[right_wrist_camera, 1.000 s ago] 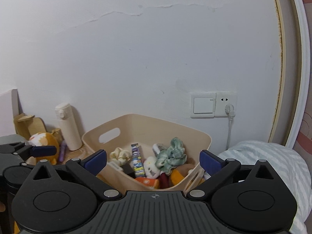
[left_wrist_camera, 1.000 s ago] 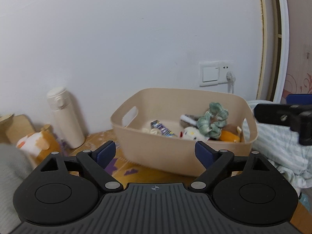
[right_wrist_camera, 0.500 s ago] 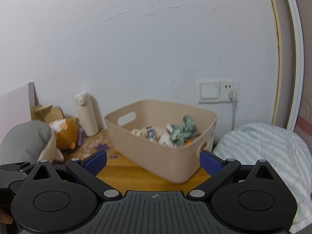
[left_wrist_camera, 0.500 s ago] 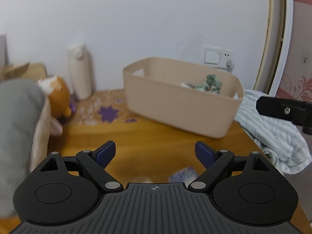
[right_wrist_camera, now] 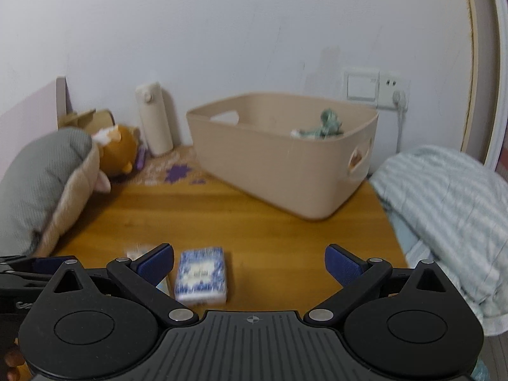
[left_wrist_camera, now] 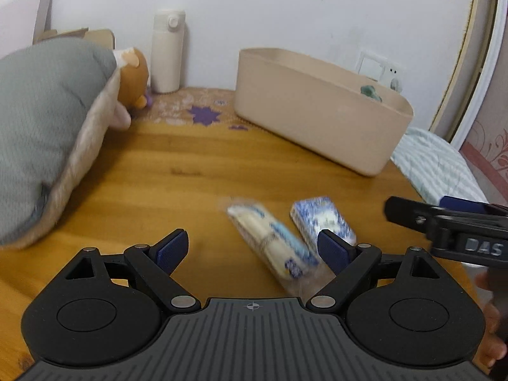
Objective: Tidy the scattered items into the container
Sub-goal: 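Move both tools back toward the bread snack and tissue packet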
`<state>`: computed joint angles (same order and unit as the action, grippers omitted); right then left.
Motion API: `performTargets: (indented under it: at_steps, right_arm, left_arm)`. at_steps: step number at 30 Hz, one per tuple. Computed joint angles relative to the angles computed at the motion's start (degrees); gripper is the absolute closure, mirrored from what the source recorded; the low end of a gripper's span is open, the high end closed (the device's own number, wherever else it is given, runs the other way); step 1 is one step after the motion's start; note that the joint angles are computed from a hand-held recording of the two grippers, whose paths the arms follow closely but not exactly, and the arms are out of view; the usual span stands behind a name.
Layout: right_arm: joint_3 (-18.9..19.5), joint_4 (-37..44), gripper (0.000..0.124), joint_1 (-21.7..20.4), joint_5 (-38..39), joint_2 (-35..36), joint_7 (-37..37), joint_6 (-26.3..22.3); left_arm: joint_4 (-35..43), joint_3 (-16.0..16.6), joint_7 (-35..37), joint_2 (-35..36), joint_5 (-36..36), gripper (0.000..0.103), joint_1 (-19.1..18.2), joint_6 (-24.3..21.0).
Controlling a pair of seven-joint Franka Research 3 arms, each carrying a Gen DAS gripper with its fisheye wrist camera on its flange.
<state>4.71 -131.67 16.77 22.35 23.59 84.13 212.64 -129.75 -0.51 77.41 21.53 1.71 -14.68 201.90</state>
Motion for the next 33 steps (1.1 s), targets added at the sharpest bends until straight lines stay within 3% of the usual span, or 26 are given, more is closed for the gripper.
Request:
performTargets:
  at_steps: [5,12,14,17,23,29,31,33]
  right_arm:
    - [0.12,1.26,0.021,-0.74,-1.17,1.41,0.52,-2.91]
    - [0.00,2.79,0.021,-1.12,-2.64,2.73,0.20,-5.58]
    - [0.38,3.01,0.021,-1.80,-3.11,3.01,0.59,-6.05]
    - [0.43,3.39,0.021,-2.18,-3.33,3.31,0.85,-6.87]
    - [-0.14,5.21,0.021,-1.32,-3.17,3.99,-0.36,-8.99]
    - [-1.84,8.81,0.021,1.67,-1.16,5.83,-2.90,-12.57]
    - [-2.66,10.06,0.021,2.84,-0.29,6.51,-3.60,-13.75]
    - [-3.35,11.26,0.021,3.68,0.64,7.25,-3.93,-14.73]
  left_arm:
    - [-0.37,-2.18,-1.47,0.95,3.06,0.013,2.12,-0.17]
    - [2.01,-0.17,0.24,3.66,1.84,0.013,-0.95,-0.35]
    - [2.66,1.34,0.85,4.21,0.46,0.013,-2.73,-1.01]
    - [3.14,7.45,3.96,4.74,-5.56,0.013,-9.50,-1.50]
    - [4.32,11.03,5.95,5.90,-11.25,0.013,-11.84,-1.69]
    - [5.56,9.69,7.96,6.80,-9.55,0.014,-8.84,0.37]
    - [6.46,10.69,10.96,7.66,-9.27,0.014,-9.42,1.45]
    - [7.53,9.13,13.19,8.39,-6.48,0.014,-6.99,2.34]
